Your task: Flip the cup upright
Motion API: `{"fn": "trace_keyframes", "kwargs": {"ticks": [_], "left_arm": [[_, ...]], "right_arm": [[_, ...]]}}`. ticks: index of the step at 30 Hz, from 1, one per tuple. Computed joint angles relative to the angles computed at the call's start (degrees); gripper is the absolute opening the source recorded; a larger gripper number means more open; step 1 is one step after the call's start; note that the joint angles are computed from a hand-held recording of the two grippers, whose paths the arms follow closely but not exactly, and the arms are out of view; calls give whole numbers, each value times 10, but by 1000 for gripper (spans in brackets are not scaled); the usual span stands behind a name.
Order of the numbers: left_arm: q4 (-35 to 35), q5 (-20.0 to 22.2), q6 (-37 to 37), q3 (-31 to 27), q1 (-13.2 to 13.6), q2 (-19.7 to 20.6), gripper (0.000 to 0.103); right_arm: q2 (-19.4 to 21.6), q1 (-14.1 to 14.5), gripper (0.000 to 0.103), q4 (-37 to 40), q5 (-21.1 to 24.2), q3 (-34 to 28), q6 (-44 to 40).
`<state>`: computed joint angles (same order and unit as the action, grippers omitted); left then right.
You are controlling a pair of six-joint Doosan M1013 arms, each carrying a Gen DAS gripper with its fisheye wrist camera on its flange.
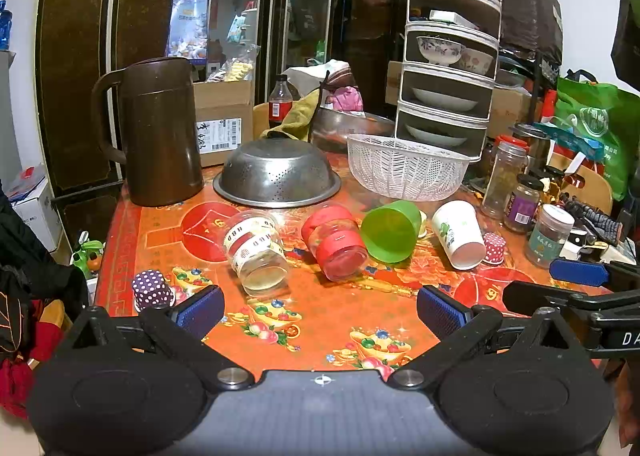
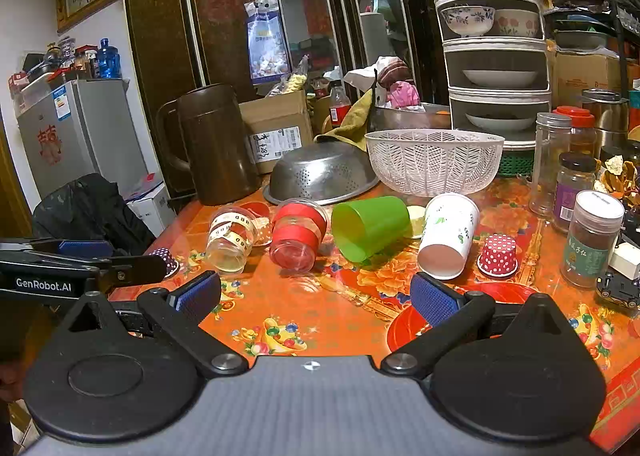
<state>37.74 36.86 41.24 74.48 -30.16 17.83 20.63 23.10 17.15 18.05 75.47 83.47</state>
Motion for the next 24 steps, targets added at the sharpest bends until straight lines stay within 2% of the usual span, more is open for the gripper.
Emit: {"fn": "trace_keyframes", "kwargs": {"ticks": [24], "left_arm": [[2,1,-2,2,-2,-2,103]], "right_arm": [[-5,0,102,14,-3,5,-9]]}}
